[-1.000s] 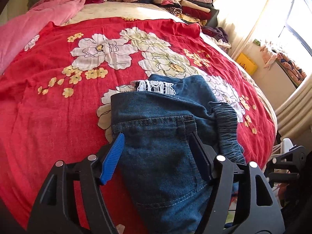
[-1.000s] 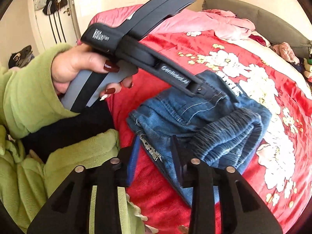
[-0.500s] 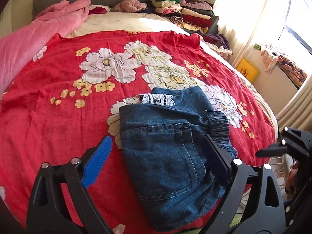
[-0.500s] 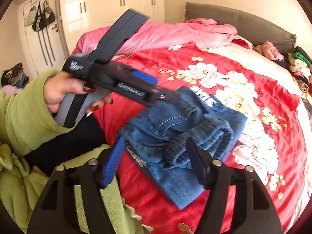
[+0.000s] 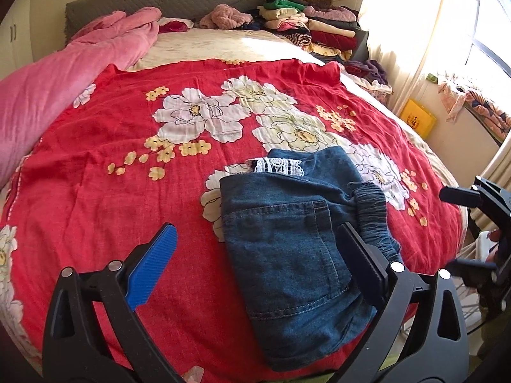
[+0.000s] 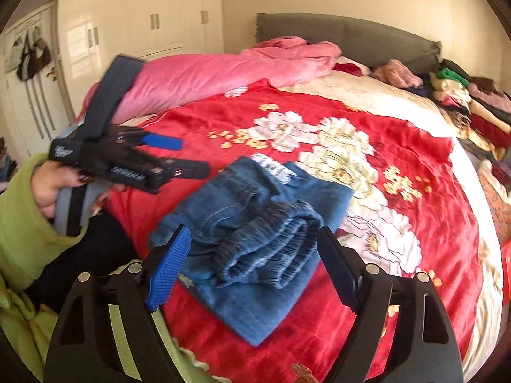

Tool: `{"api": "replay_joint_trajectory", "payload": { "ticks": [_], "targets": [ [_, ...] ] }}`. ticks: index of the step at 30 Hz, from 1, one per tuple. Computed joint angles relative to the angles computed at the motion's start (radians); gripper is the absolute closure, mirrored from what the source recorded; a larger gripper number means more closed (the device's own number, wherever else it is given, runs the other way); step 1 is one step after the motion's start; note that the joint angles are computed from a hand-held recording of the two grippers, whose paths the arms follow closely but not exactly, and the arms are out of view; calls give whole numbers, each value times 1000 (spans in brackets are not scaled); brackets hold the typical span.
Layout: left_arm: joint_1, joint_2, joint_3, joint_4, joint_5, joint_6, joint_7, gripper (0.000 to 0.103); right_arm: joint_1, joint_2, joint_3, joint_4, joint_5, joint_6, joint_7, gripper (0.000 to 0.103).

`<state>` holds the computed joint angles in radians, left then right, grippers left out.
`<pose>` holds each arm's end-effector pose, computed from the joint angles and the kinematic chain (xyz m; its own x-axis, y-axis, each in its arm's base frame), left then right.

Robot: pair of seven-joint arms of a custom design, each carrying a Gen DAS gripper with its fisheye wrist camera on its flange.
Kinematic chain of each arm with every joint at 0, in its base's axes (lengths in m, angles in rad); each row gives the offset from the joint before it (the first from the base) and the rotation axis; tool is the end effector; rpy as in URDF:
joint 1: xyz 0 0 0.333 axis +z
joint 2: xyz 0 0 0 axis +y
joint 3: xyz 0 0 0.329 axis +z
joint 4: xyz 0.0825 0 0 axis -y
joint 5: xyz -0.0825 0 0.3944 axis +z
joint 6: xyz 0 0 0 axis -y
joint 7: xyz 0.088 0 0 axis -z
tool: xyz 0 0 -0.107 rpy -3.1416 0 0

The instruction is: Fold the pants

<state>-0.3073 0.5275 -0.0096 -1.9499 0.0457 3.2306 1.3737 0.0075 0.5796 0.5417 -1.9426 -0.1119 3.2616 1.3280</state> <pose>0.6472 -0.2161 0.2982 -0.2045 -0.9725 0.1110 -0.7339 0.0773 -0.6749 0.6022 0.3262 0.3203 0.6631 -0.7478 -0.0331 -0.5103 -0.4193 -0.7509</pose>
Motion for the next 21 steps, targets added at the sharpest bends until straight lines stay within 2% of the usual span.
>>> {"api": "replay_joint_trajectory", "payload": {
  "ticks": [1, 4, 10, 12, 14, 17, 21],
  "targets": [
    [3, 2, -3, 0, 0, -2, 0, 10, 40, -7, -47, 8, 21, -9, 23, 23],
    [31, 17, -30, 15, 0, -28, 2, 10, 97, 1, -119, 44, 74, -61, 72, 23],
    [140, 60, -145, 48, -10, -67, 25, 10, 113, 68, -149, 146, 178, -187, 85, 24],
    [187, 77, -199, 57, -20, -76, 42, 10, 96, 95, -128, 175, 218, -220, 63, 27],
    [216, 96, -234, 69, -30, -88, 58, 10, 51, 133, -71, 208, 265, -252, 18, 29],
    [236, 117, -262, 87, -42, -102, 79, 10, 52, 166, -65, 250, 310, -288, -15, 33],
    [257, 148, -300, 116, -58, -121, 114, 14, 43, 220, -42, 321, 372, -352, -71, 34]
  ]
}}
